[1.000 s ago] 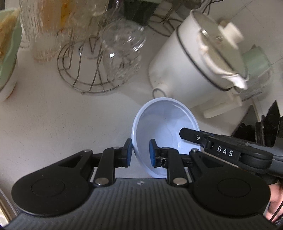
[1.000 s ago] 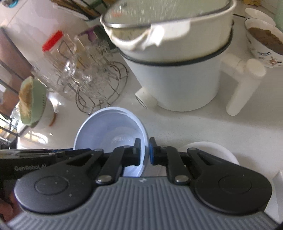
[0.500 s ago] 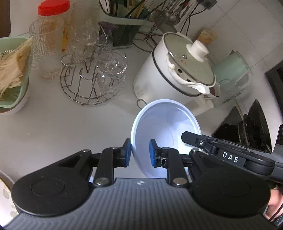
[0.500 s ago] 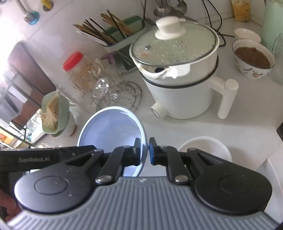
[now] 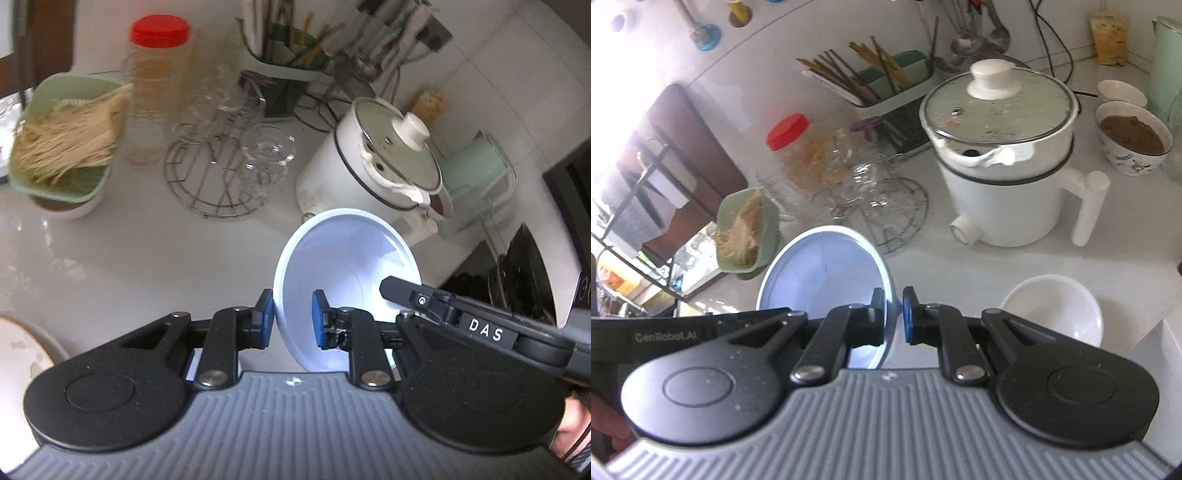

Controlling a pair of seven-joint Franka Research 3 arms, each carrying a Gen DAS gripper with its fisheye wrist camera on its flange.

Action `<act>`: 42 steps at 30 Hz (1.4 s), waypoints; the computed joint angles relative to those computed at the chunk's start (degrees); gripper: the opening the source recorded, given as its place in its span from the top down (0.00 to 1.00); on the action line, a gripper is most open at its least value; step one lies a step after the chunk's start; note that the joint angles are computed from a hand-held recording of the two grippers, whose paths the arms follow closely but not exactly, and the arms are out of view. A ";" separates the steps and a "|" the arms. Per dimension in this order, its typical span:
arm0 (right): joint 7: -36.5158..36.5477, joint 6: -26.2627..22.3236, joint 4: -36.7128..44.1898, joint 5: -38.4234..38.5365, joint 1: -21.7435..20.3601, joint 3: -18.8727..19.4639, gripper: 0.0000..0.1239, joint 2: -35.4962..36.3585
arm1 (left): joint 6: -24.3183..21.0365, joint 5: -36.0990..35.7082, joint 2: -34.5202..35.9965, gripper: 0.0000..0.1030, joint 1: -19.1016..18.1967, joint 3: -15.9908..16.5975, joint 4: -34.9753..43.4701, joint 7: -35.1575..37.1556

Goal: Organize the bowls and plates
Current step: 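Lift the pale blue bowl and carry it over the other pale blue bowl, then lower the bowl into the other pale blue bowl and open both grippers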

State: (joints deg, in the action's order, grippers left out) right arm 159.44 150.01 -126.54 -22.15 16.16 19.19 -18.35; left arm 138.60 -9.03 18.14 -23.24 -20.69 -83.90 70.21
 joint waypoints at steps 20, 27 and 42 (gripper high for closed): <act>-7.79 -2.48 8.41 2.75 9.35 -3.98 0.90 12.76 | 3.51 -0.26 -9.57 0.77 2.63 2.40 -17.87 -5.42; -10.91 -2.18 9.65 7.43 12.16 -6.04 0.89 16.02 | 2.34 1.45 -9.88 0.76 3.04 2.92 -20.10 -7.73; 4.78 -2.96 7.41 -9.70 10.39 -3.83 0.68 10.64 | 1.64 1.63 -12.51 0.62 3.43 3.15 -18.43 -6.94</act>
State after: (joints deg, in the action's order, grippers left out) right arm 164.23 147.05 -119.13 -31.85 26.55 15.36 -7.71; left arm 140.24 -7.40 5.63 -19.81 -17.54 -102.33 63.27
